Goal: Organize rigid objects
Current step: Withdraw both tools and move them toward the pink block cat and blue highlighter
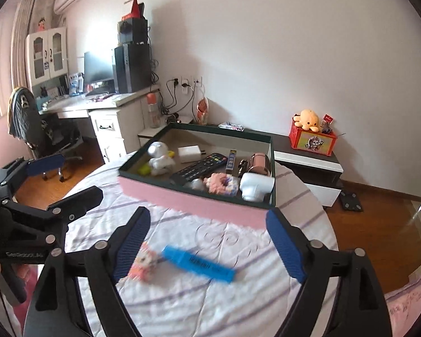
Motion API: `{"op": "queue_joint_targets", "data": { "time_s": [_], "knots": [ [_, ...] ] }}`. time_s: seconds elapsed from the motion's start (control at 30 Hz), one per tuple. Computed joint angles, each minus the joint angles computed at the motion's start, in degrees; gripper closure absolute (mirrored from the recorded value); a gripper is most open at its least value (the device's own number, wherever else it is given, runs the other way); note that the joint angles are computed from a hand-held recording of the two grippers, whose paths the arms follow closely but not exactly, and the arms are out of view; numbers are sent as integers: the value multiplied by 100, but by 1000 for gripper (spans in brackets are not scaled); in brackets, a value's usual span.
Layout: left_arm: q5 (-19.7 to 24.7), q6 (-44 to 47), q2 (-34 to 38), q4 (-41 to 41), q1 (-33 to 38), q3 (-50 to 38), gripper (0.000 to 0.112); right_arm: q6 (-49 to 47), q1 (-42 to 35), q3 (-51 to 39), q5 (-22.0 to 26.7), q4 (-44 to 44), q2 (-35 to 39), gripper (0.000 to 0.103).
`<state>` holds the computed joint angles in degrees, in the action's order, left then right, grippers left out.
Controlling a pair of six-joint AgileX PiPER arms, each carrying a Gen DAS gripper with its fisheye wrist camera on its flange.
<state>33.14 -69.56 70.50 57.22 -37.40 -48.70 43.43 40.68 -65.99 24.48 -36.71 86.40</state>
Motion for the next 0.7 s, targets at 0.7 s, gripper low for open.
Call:
{"op": "queue_joint_targets", "data": {
  "time_s": [0.7],
  "knots": [
    [3161,-2296,-758,355,-3659,1132,9,4077,2078,2360,1002,-2590,-1612,0]
  ]
}}
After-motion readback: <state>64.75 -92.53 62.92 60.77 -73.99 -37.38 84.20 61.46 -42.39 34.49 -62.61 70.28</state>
